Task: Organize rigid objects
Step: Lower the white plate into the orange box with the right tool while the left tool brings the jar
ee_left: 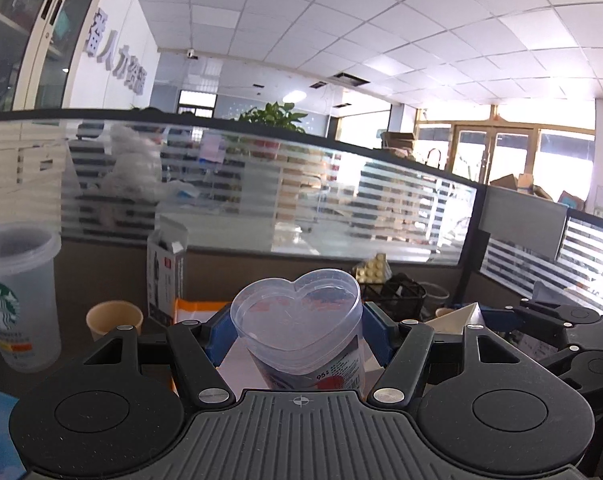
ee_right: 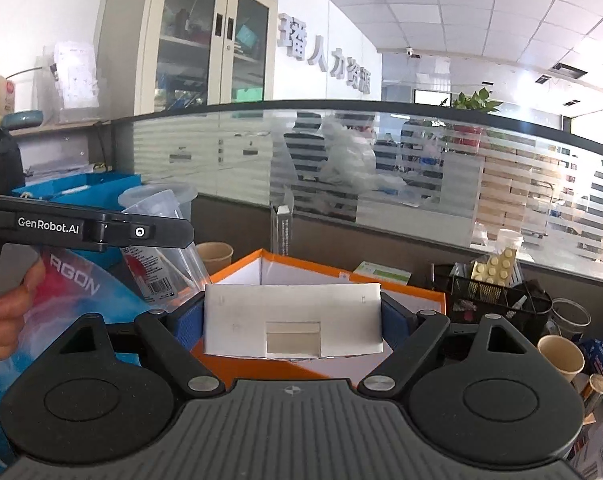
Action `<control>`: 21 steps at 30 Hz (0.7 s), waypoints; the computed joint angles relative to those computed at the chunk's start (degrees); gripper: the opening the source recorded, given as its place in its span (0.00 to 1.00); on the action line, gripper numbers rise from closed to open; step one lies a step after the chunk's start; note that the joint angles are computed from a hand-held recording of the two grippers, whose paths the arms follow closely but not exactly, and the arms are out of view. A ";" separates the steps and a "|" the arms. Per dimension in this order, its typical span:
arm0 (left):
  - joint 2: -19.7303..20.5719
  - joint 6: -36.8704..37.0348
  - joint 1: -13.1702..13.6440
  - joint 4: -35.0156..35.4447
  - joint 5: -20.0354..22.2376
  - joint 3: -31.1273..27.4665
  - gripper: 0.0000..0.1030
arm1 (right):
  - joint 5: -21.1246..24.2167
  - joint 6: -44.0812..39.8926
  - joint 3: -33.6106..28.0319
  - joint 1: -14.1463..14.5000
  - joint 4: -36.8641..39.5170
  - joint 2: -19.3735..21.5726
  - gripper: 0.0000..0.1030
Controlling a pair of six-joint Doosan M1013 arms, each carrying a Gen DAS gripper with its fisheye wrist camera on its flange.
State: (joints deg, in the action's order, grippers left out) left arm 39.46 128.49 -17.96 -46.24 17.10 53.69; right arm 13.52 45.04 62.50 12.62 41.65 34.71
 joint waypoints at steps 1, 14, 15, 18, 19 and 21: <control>0.14 0.04 0.01 0.06 0.05 -0.35 0.63 | 0.08 0.39 -0.37 0.00 -0.42 0.14 0.81; 4.03 -13.81 -0.05 14.13 2.57 -7.79 0.63 | 1.55 8.76 -5.85 0.01 -6.99 2.90 0.82; 4.11 -13.75 -0.03 14.36 2.57 -7.96 0.63 | 1.78 10.08 -6.29 0.01 -8.14 3.13 0.82; 4.68 -15.09 -0.10 16.45 2.77 -9.20 0.63 | 2.27 13.44 -7.45 0.04 -11.30 3.75 0.82; 4.90 -15.59 -0.13 17.11 2.89 -9.66 0.63 | 2.38 14.38 -7.79 0.05 -12.10 3.93 0.82; 5.38 -16.61 -0.15 18.20 3.45 -10.67 0.63 | 2.48 15.47 -8.22 0.02 -12.74 4.17 0.82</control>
